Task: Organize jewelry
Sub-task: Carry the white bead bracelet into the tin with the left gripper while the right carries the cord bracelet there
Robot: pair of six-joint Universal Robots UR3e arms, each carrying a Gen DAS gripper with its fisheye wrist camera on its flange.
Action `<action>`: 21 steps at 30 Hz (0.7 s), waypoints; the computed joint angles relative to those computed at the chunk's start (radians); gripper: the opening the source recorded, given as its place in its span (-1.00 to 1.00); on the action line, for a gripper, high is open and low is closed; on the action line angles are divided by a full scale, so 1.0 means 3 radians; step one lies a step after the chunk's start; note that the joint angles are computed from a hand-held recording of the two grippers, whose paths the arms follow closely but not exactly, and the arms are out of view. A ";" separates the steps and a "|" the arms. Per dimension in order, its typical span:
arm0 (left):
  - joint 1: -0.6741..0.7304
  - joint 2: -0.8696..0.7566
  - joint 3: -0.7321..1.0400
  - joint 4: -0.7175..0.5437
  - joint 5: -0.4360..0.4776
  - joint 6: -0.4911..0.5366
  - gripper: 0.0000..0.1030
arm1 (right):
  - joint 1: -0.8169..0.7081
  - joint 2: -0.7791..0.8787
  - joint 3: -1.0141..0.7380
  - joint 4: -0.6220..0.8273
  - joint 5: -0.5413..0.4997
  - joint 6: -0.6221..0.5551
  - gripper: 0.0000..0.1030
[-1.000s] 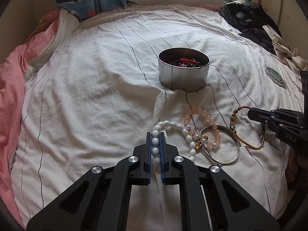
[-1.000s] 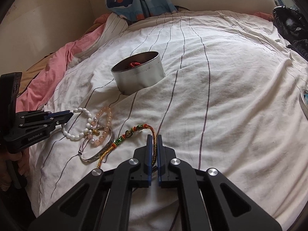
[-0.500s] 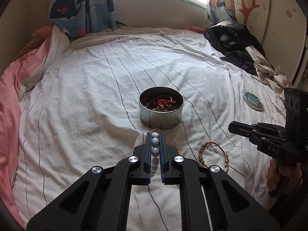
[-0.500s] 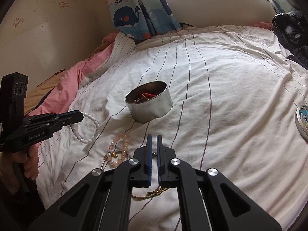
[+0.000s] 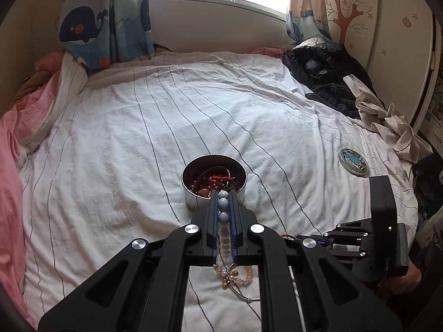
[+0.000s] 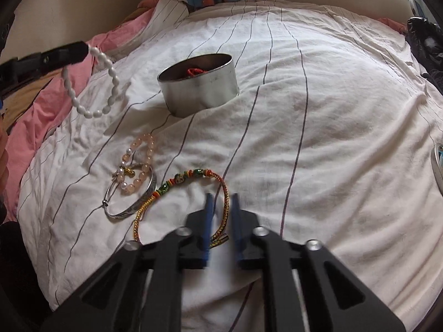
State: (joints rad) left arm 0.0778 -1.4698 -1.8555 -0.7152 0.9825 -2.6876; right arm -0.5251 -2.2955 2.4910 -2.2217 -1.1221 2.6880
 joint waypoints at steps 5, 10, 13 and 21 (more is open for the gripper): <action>-0.0137 -0.0331 0.0342 0.0127 -0.0128 -0.0237 -0.86 | -0.0521 -0.0589 -0.0104 0.0575 0.0460 -0.0224 -0.93; -0.0250 -0.1071 0.0758 0.0524 -0.0392 -0.0754 -0.86 | -0.0733 -0.0602 -0.0274 0.0685 0.0723 -0.0259 -0.93; -0.0525 -0.1624 0.1260 0.0335 0.0388 -0.0927 -0.86 | -0.0596 -0.0306 -0.0372 0.0351 0.0719 -0.0090 -0.93; -0.0336 -0.1372 0.0739 0.0673 0.0536 -0.0826 -0.59 | 0.0013 0.0756 -0.0882 -0.0812 0.0667 0.0548 -0.93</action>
State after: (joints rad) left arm -0.0231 -1.8814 -1.6339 -0.5134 1.1434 -2.9354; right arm -0.5211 -2.0688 2.2264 -2.4654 -0.9220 2.8524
